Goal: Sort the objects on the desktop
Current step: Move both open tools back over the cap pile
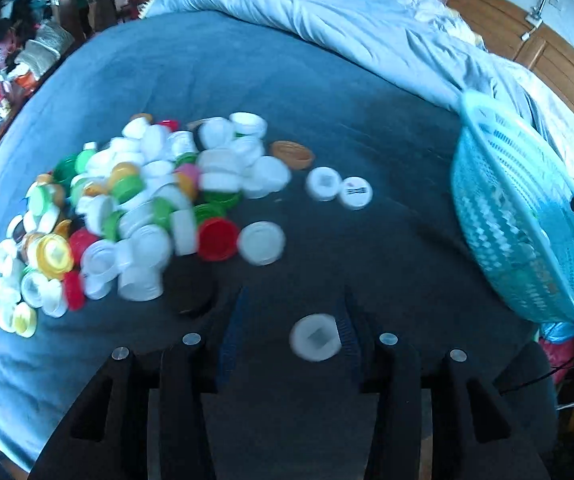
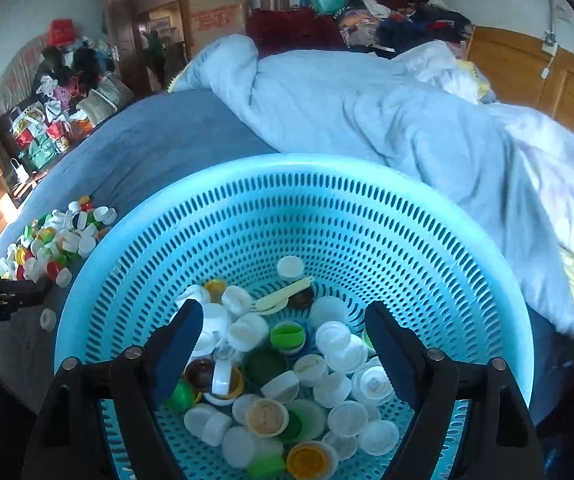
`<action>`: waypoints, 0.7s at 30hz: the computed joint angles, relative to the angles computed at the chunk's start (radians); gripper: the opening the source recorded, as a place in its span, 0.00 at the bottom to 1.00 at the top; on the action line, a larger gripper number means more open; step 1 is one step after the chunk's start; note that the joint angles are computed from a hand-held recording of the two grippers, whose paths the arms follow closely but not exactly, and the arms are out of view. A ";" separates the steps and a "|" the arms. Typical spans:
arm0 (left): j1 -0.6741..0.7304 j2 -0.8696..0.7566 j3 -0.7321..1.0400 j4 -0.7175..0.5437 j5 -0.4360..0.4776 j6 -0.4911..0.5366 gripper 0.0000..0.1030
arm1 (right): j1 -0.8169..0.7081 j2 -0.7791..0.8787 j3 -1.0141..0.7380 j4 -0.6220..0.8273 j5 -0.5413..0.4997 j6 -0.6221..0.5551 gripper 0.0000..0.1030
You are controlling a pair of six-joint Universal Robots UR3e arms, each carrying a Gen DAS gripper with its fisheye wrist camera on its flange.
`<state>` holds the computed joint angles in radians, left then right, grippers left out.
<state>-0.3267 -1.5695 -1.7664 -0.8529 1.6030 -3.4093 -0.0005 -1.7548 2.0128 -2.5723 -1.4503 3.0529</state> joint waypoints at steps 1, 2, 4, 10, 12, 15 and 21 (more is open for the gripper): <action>0.013 0.032 -0.051 0.039 0.001 0.003 0.38 | -0.005 -0.007 0.014 0.005 -0.001 0.001 0.91; 0.031 0.078 -0.126 0.090 0.007 0.000 0.38 | -0.012 -0.011 0.021 0.018 -0.002 0.002 0.91; 0.059 0.139 -0.230 0.150 0.026 -0.007 0.38 | -0.031 -0.044 0.048 0.024 0.006 0.022 0.90; 0.173 0.245 -0.454 0.267 0.022 0.000 0.38 | 0.018 -0.151 0.061 -0.008 -0.122 0.088 0.90; 0.212 0.269 -0.510 0.331 -0.002 0.001 0.38 | 0.037 -0.193 0.074 -0.024 -0.147 0.116 0.91; 0.225 0.227 -0.512 0.406 0.014 0.011 0.38 | 0.080 -0.230 0.087 -0.045 -0.171 0.148 0.91; 0.292 0.014 -0.383 0.507 -0.020 0.032 0.38 | 0.222 -0.143 0.011 -0.056 -0.206 0.189 0.91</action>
